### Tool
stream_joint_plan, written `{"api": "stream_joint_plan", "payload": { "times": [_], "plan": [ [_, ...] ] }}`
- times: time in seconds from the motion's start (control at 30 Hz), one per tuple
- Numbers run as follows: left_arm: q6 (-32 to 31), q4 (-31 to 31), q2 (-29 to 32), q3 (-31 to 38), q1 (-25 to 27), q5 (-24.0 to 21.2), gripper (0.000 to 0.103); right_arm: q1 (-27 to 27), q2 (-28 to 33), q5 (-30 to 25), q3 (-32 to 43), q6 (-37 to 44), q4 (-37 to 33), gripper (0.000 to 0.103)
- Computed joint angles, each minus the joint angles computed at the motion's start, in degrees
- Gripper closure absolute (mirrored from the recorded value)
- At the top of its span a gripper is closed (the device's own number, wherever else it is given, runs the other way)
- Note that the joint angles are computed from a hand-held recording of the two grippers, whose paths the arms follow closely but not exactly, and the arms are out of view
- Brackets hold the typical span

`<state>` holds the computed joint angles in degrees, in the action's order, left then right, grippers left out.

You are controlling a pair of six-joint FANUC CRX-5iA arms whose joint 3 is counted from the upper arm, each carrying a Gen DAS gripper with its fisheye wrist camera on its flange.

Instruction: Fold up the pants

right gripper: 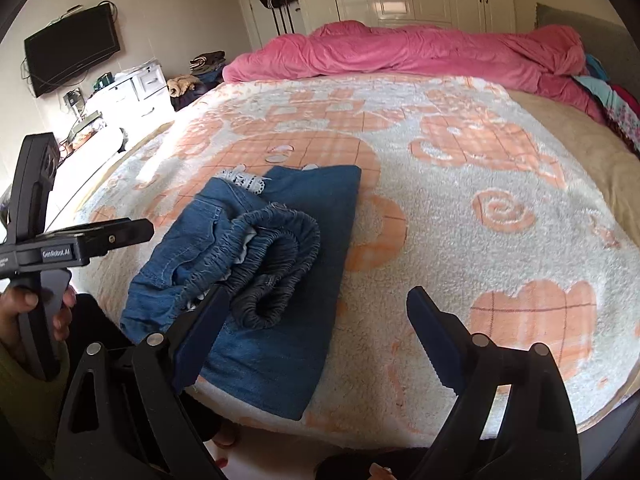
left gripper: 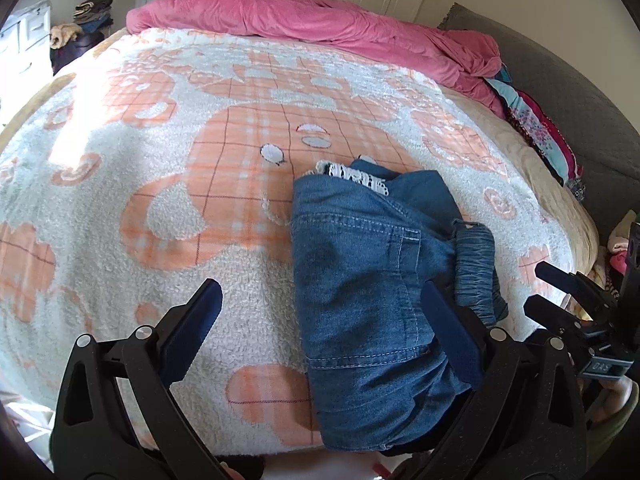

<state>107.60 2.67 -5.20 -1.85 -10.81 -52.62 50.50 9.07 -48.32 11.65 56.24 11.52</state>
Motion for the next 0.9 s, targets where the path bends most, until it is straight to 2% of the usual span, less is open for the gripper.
{"api": "stream_joint_plan", "payload": {
  "times": [0.2,0.57,0.7,0.9],
  "plan": [
    [-1.49,3.15,1.47,-1.7,-0.68,1.89,0.01,-0.98,1.94,-0.76,2.55,2.41,-4.55,0.013],
    [-1.94,4.46,3.34,-2.95,-0.68,4.13,0.01,-3.9,6.11,-2.98,8.23,7.63,-13.74,0.013],
    [-2.25,4.59,3.66,-2.99,-0.73,4.94,0.017,-5.33,8.06,-4.22,11.26,11.7,-18.96,0.019],
    [-1.98,3.95,4.47,-2.59,-1.11,5.82,0.025,-5.96,9.96,-4.84,13.97,14.97,-21.6,0.023]
  ]
}}
